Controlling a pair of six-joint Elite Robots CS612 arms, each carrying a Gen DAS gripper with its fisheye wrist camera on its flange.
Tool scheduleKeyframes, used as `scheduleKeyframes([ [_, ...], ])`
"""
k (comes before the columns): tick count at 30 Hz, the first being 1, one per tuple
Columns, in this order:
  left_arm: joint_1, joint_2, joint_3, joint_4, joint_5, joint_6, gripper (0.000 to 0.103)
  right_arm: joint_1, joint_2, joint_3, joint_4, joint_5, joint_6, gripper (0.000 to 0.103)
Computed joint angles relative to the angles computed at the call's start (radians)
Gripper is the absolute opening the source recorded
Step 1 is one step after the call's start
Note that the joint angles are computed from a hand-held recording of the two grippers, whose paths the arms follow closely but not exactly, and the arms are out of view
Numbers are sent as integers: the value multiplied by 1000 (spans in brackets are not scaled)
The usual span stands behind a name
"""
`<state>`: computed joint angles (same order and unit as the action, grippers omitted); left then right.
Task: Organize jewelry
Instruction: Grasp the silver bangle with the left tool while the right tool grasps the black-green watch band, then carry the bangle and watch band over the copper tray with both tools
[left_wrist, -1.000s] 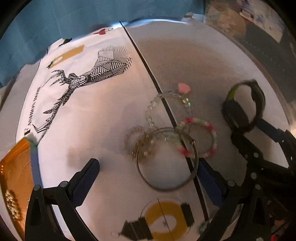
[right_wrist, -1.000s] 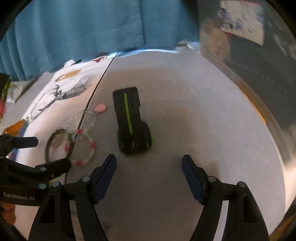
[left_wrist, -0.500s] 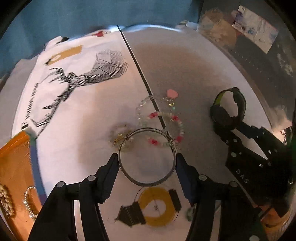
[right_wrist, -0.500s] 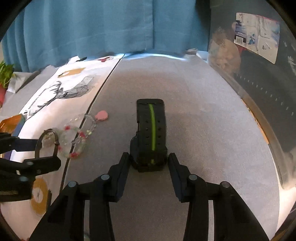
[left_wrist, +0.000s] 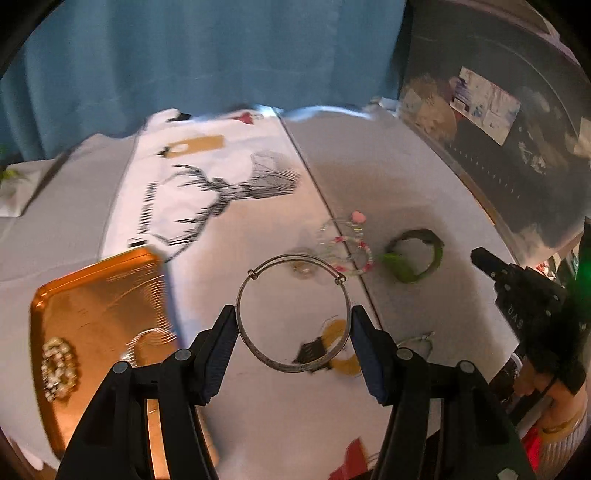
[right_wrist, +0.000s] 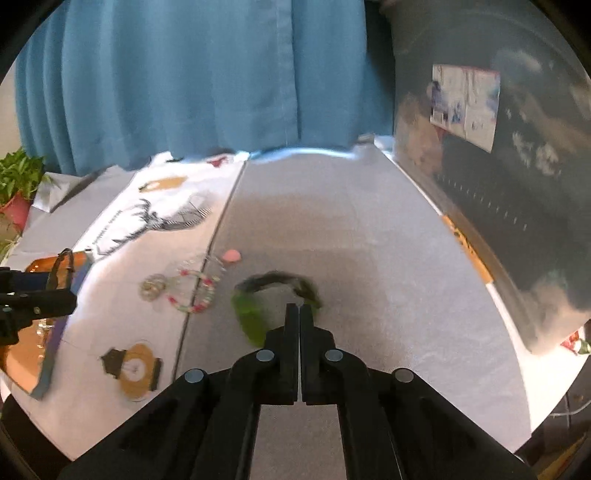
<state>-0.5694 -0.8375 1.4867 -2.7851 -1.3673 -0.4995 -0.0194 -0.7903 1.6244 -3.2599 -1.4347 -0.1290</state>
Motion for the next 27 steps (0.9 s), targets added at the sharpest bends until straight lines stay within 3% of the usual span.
scheduleKeyframes([
  [7, 7, -35, 65, -37, 13, -31, 57, -10, -8, 18, -2, -17, 90, 3],
  [10, 12, -28, 61, -27, 10, -41, 57, -17, -16, 22, 63, 53, 99, 8],
  [12, 18, -19, 51, -18, 3, -51, 57, -9, -14, 11, 123, 69, 67, 26],
  [13, 20, -15, 46, -13, 2, -53, 57, -2, -10, 3, 146, 70, 48, 51],
  [14, 23, -8, 39, -6, 3, -54, 57, 7, -4, -6, 171, 73, 19, 65],
  [17, 29, 6, 24, 13, 2, -53, 57, 29, 15, -27, 201, 101, -62, 68],
  [21, 38, 28, -5, 43, 4, -49, 57, 72, 55, -85, 247, 38, -130, 68],
  [24, 43, 43, -24, 56, 0, -39, 57, 87, 81, -134, 282, 20, -134, 68],
  [27, 46, 51, -36, 65, -6, -34, 57, 86, 102, -164, 271, 48, -126, 65],
])
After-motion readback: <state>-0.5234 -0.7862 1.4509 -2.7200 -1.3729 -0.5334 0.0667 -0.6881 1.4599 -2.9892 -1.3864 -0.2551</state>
